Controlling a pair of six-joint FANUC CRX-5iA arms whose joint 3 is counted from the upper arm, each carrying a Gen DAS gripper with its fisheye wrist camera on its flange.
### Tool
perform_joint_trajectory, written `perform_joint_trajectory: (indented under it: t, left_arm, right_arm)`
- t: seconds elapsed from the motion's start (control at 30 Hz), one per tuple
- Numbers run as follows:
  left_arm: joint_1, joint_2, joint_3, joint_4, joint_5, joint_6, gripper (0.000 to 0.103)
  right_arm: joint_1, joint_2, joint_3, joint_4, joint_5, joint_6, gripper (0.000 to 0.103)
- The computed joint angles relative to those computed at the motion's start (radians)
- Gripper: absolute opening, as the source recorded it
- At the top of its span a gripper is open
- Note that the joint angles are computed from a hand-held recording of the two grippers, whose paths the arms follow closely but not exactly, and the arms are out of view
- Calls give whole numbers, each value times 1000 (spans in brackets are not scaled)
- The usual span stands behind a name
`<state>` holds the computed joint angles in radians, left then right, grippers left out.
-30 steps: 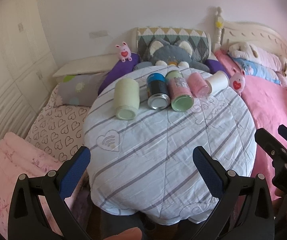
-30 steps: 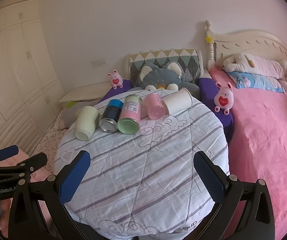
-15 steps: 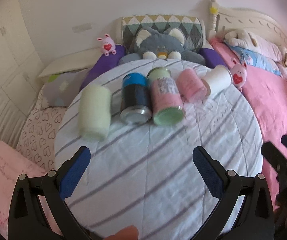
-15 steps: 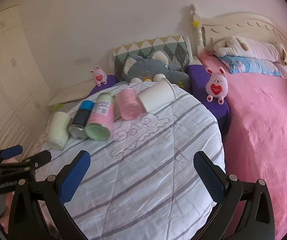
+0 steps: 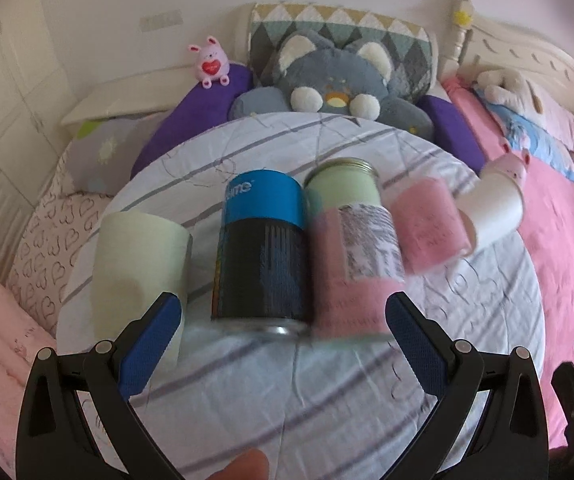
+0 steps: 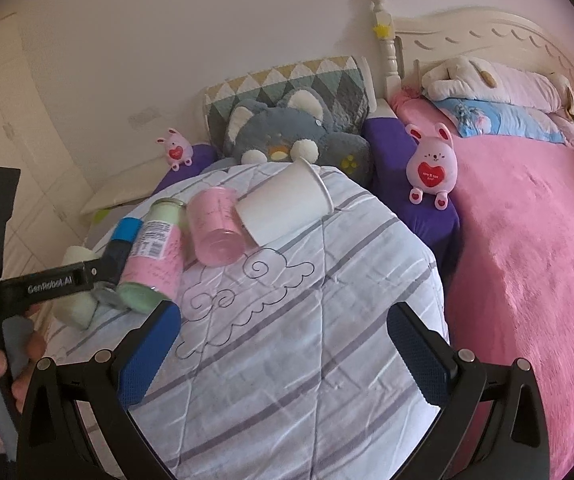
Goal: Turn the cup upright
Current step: 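Reach the left gripper to the blue-and-black cup and close on it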
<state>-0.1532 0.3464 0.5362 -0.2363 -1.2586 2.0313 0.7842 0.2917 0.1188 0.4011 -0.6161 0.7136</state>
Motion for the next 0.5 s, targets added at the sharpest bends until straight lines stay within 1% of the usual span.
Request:
perform_joint_trajectory:
  t: [0.17,0.27,0.37,0.5]
  left_arm:
    - [35,22,0,34,11,-17,103]
    - [63,19,-25,70,45,-27,103]
    - [67,38,0,51,35,-33,103]
    - [81,65,21,64,21,-63,102]
  right_arm:
    - [-5,34,44,-19,-26,26,103]
    - [-3,51,66,-27,-44,34,103]
    - [0,66,85,-29,-59,40,103]
    - [6,86,110,-30,-75,51,103]
